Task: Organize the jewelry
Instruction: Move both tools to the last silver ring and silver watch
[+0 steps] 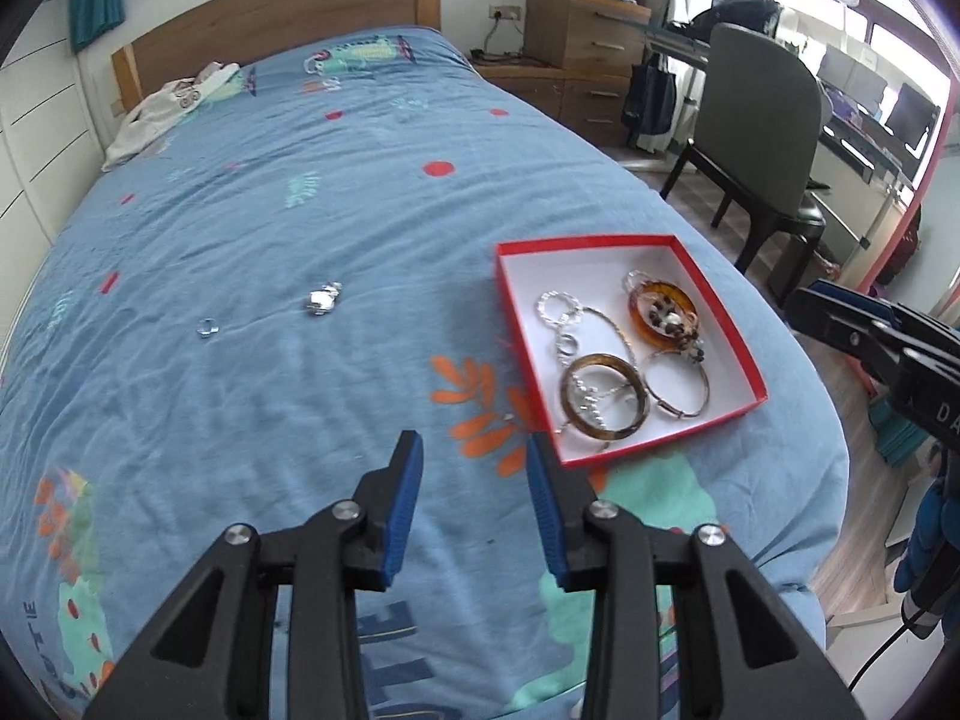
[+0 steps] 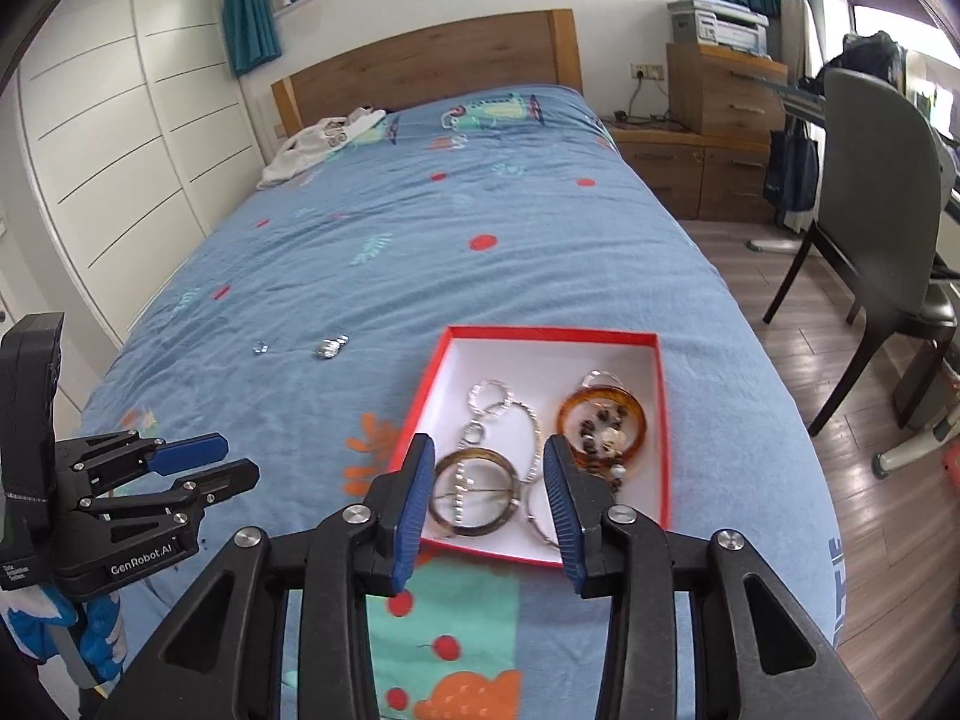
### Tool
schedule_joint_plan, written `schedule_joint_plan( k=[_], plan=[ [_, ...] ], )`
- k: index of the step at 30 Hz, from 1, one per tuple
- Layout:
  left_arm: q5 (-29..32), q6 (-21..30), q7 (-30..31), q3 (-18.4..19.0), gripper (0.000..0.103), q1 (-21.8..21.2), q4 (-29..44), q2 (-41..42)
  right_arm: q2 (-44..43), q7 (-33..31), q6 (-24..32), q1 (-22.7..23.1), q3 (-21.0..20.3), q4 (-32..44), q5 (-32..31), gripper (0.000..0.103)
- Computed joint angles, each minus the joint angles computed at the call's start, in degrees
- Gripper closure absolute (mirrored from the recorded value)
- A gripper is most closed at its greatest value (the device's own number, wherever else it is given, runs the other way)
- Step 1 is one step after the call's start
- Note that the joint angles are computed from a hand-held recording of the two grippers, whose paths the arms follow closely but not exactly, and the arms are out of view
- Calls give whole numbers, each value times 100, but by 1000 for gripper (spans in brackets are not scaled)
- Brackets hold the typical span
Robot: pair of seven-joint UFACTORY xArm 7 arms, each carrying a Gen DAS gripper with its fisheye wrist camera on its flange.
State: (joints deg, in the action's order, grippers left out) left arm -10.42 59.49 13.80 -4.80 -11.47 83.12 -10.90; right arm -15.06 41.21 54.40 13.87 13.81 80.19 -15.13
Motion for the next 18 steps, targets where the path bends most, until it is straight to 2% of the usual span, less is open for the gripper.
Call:
schedule_joint_plan(
  k=[5, 10, 18],
  plan=[
    [-232, 41, 263, 348, 69, 243, -64, -269, 407, 177, 267, 184, 292, 707, -358, 60],
    [-427, 74, 496, 658, 69, 550, -95, -379, 1003, 326, 536, 593, 402, 1524, -712, 59],
    [-496, -53, 776, 945, 69, 1049, -88, -170, 1912, 293, 603, 1311, 98, 2395, -742, 58]
  ],
)
